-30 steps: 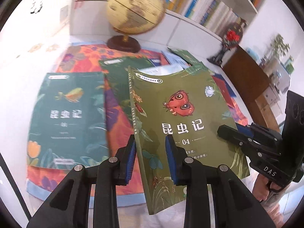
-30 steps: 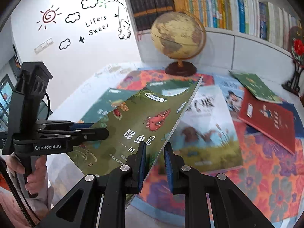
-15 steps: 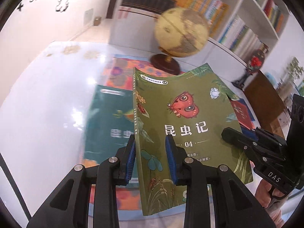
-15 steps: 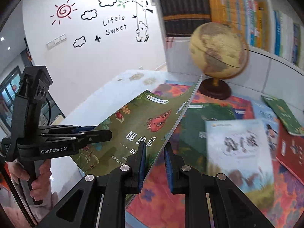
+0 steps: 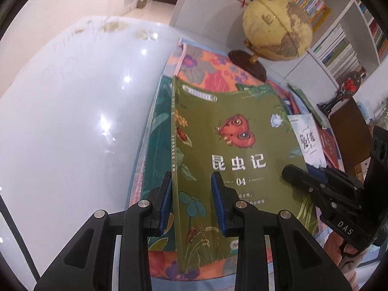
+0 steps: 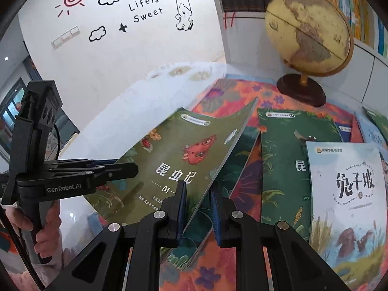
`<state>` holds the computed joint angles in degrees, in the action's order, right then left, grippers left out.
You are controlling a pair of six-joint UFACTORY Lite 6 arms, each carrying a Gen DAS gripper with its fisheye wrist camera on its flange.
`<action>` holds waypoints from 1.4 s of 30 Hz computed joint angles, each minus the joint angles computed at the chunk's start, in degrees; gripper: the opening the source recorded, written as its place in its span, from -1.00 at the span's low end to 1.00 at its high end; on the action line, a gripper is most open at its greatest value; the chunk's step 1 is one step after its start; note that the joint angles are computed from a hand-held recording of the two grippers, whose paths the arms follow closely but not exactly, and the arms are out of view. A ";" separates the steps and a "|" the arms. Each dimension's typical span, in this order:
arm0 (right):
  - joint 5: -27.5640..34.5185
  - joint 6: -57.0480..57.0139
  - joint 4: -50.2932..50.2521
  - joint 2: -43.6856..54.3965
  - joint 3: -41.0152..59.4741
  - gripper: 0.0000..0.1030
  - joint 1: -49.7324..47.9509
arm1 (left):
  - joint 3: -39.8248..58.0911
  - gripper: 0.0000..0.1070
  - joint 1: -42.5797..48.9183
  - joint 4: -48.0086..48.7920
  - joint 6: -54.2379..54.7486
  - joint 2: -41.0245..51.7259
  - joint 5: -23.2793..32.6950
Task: Organize books
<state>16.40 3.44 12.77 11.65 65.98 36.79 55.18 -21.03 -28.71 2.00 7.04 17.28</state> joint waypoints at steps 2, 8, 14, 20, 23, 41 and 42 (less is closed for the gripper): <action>0.48 -4.29 4.69 1.07 0.38 -0.65 -0.80 | 0.09 -0.49 0.51 -0.51 0.23 0.97 0.29; 0.63 -6.80 8.28 4.61 1.23 -0.65 -1.09 | 0.00 -0.49 1.78 2.55 -2.95 1.83 0.58; 1.39 -9.80 12.31 6.57 1.78 -0.63 -2.13 | 0.56 -0.49 1.47 5.46 -5.60 2.34 0.66; 3.97 -15.04 19.85 8.83 3.11 -0.55 -4.27 | 0.58 -0.44 0.41 20.13 -20.37 1.75 0.26; 5.81 -15.37 20.62 8.49 3.44 -0.55 -5.31 | 0.31 -0.44 0.87 22.75 -23.01 1.35 0.11; 23.68 -36.36 27.40 -20.91 -9.63 -0.53 -39.61 | 29.03 -0.43 -17.86 45.25 -51.34 11.51 18.18; 25.43 -38.06 26.41 -21.92 -9.50 -0.43 -42.63 | 32.62 -0.42 -19.24 45.13 -51.78 13.88 19.22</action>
<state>41.83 -34.62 39.18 -10.27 56.48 -5.83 87.80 -40.28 16.42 -49.78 20.92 36.50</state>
